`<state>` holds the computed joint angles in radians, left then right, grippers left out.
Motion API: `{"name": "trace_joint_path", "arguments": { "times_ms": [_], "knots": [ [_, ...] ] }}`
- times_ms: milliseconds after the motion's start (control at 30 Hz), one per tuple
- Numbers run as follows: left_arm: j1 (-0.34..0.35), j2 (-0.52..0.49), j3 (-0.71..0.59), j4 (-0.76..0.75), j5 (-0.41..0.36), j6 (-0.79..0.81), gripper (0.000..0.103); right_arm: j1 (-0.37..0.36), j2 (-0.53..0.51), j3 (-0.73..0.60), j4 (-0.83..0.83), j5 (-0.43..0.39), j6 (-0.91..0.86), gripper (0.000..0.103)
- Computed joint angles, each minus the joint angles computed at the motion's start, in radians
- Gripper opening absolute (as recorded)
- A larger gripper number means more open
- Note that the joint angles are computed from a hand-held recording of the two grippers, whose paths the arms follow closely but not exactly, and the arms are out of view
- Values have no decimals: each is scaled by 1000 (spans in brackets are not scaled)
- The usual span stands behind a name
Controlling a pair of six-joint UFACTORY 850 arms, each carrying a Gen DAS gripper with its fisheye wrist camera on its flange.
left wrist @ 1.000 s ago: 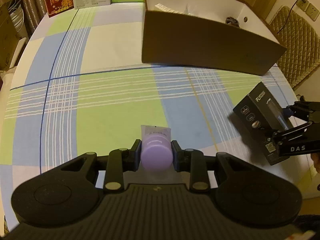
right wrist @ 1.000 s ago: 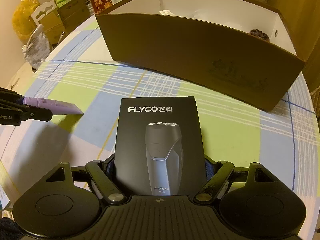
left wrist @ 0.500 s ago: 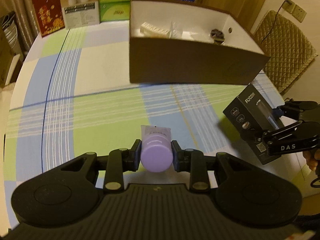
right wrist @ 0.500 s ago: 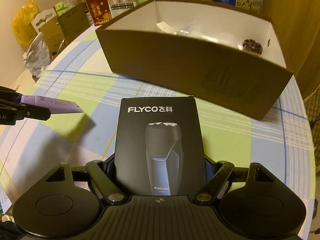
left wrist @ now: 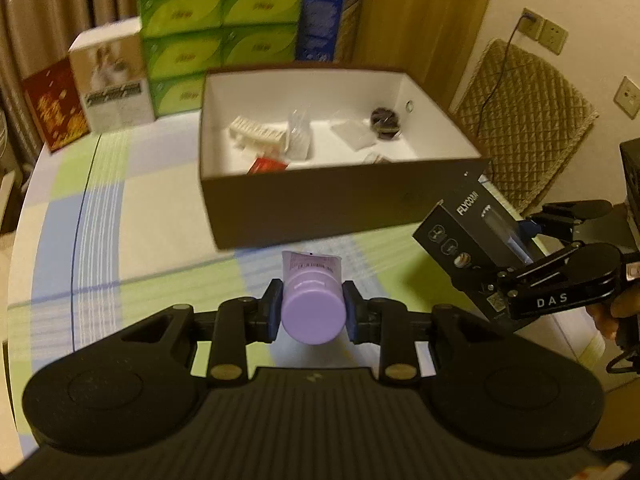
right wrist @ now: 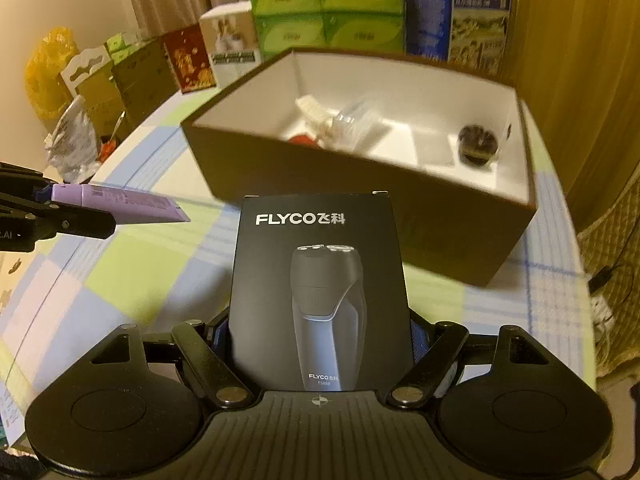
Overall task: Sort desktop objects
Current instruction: 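Lift and carry the lavender tube and FLYCO box over the box, then open the left gripper to drop the lavender tube into the box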
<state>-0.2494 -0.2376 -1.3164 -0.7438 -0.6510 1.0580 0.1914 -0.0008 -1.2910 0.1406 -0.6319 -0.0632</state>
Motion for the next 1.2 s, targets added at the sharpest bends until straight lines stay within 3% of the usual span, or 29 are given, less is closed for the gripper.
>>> {"name": "trace_joint_path", "arguments": {
  "times_ms": [367,667,733,767,833,1000,1200],
  "knots": [
    [-49,-71,-128,-70,-16,54,26,-51,-74,-141,38,-19,-67,76],
    [-96,-188,-285,-57,-17,3,25,-96,-202,-314,77,-72,-119,76],
    [-107,-233,-340,-33,-28,-34,21,-106,-240,-361,77,-83,-115,76],
    [-111,-259,-371,-18,-36,-56,1,-110,-259,-385,75,-90,-113,76],
    [-121,-312,-437,4,-46,-89,0,-119,-305,-440,64,-107,-106,76],
    [-160,-506,-685,247,-119,-365,0,-135,-427,-580,45,-179,-73,76],
    [-169,-579,-781,269,-163,-382,1,-150,-501,-665,45,-228,-77,76]
  ]
}}
